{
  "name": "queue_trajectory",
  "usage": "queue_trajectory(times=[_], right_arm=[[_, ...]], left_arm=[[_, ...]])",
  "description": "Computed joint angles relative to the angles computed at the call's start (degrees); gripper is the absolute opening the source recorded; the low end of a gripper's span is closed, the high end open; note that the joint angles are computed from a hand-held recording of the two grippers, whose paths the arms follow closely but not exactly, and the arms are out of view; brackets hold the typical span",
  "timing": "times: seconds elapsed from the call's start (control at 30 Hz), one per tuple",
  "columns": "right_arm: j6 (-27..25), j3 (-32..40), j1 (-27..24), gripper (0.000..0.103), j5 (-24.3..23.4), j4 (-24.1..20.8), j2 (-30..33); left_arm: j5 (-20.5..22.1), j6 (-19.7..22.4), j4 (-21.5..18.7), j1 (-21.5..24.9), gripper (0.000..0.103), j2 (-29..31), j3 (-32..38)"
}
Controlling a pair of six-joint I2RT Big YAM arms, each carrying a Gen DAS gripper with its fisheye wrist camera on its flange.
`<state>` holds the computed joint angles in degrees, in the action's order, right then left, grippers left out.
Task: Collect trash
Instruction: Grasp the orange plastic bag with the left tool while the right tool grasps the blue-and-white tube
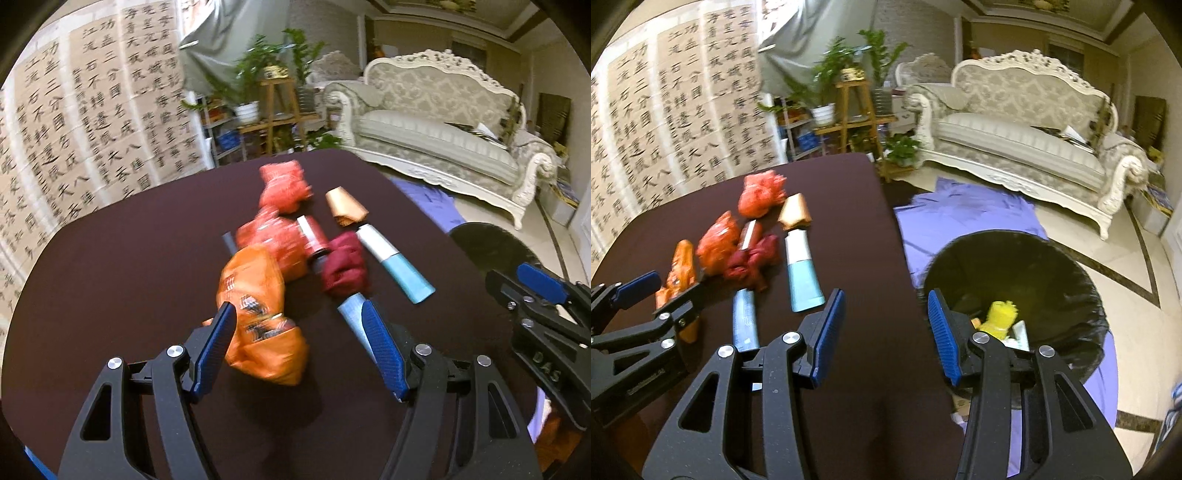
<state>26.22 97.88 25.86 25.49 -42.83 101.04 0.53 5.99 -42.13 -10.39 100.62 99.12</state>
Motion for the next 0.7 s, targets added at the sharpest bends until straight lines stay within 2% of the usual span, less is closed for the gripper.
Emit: queue_trajectory(times=[0.23, 0.27, 0.33, 0.4, 0.53, 0.7], right_arm=[[-1.28, 2.89, 1.98, 0.046, -1.17, -1.63, 2.25], [-1.44, 3.46, 2.20, 0.046, -1.32, -2.00, 2.64], [-1.58, 4.03, 2.62, 0.046, -1.49, -2.41, 3.09], [-1.83, 4.70, 2.88, 0.046, -1.86, -2.89, 3.59], [-2.58, 6.04, 3.61, 0.046, -2.90, -3.70, 4.56], [-3.73, 7.56, 4.69, 0.046, -4.65, -4.29, 5.90]], left_arm=[[0.62, -0.37, -1.95, 1.85, 0.067, 2.68, 1.73], [1.57, -0.56, -2.71, 2.17, 0.065, 3.16, 2.39], [3.14, -0.70, -4.02, 2.65, 0.050, 3.66, 3.10], [3.34, -0.06, -4.28, 2.70, 0.039, 3.65, 3.12], [4.11, 1.68, -3.48, 3.12, 0.038, 2.72, 1.93], [4.21, 1.84, -2.69, 3.77, 0.038, 1.84, 0.58]])
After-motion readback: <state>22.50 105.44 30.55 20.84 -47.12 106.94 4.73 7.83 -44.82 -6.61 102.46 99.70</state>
